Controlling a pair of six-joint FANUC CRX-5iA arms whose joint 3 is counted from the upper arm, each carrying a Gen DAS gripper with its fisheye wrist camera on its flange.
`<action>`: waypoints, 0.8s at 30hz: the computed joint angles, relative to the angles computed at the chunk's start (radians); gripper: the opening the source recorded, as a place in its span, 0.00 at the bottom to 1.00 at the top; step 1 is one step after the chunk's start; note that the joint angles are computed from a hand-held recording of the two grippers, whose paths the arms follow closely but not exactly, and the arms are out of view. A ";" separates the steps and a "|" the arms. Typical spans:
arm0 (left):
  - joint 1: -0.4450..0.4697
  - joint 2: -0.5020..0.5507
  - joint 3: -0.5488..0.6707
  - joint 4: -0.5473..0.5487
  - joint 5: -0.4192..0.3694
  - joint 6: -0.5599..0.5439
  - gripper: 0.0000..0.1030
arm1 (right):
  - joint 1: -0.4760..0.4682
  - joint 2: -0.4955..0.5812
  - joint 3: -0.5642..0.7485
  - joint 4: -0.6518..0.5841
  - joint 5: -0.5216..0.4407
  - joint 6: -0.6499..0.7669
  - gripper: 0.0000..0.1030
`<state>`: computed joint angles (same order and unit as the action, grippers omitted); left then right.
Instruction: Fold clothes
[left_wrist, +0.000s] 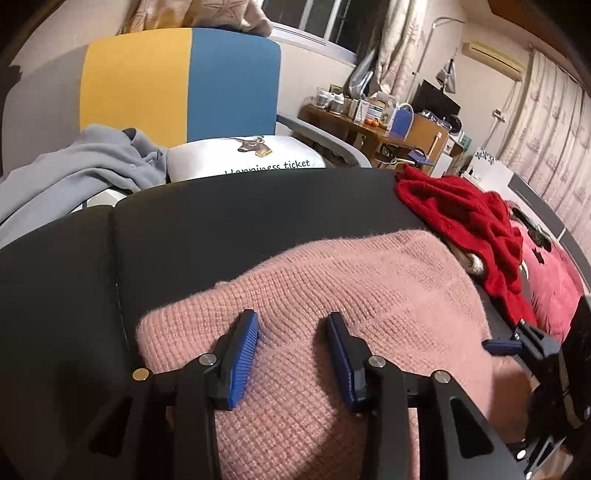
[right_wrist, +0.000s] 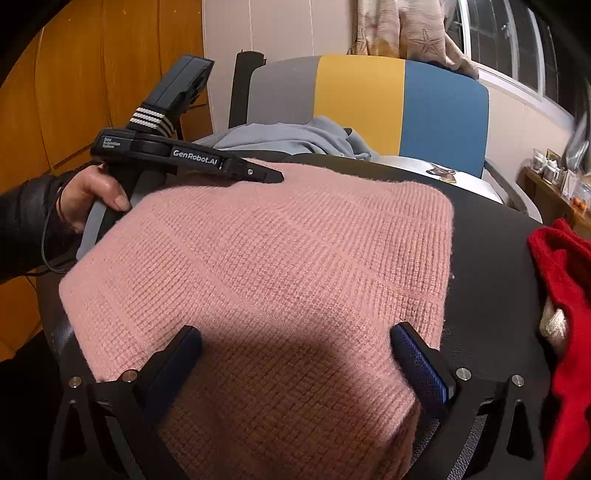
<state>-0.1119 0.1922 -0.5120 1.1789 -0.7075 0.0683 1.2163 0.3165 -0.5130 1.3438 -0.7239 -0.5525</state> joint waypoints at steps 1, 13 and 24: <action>0.004 -0.005 -0.008 0.026 -0.012 -0.012 0.39 | -0.002 0.003 0.002 0.004 0.001 -0.003 1.00; 0.302 -0.042 -0.086 -0.023 -0.397 0.194 0.48 | 0.017 -0.011 -0.022 0.032 -0.012 -0.054 1.00; 0.313 -0.056 -0.188 -0.068 -0.428 0.169 0.60 | -0.020 -0.060 0.146 -0.173 0.019 0.320 1.00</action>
